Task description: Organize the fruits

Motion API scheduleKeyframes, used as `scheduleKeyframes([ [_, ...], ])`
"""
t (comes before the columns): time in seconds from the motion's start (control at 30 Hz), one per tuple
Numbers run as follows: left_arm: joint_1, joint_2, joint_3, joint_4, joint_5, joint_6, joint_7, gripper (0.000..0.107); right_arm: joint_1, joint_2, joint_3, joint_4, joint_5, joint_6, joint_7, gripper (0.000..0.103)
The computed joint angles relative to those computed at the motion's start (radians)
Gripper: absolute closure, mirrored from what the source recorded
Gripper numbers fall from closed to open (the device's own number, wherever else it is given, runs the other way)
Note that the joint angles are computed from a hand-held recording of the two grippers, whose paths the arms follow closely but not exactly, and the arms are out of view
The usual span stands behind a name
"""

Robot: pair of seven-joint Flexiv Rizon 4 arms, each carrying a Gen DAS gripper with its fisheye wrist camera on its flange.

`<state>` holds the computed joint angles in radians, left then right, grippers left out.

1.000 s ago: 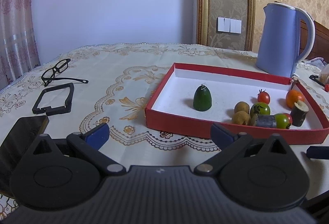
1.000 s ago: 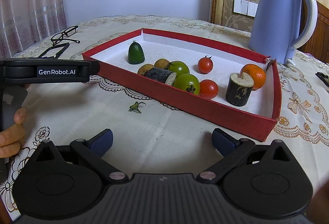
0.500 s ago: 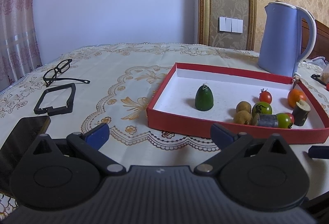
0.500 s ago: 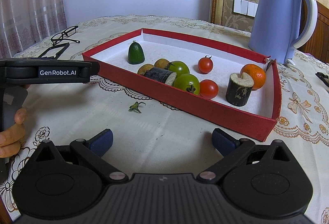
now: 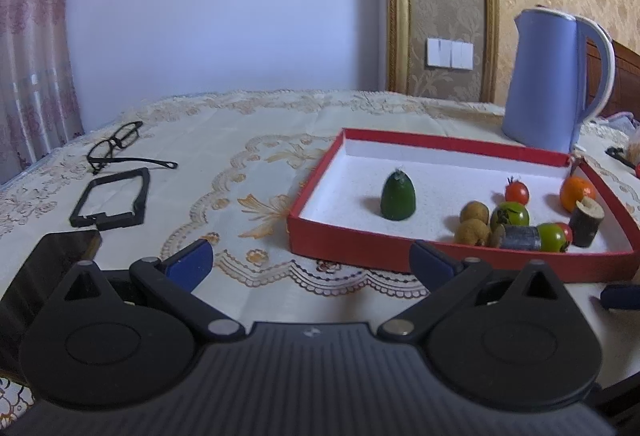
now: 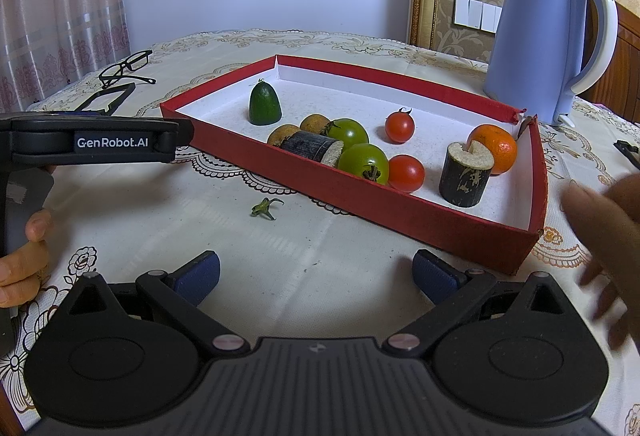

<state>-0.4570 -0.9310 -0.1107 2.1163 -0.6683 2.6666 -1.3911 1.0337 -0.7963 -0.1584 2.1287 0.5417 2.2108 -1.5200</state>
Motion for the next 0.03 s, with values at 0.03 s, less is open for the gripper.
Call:
scheduleKeyframes([
  [0.03,0.004,0.001,-0.001,0.001,0.007,-0.001,-0.004,0.004,-0.001,0.000,0.000,0.000,0.000,0.000,0.000,0.000],
])
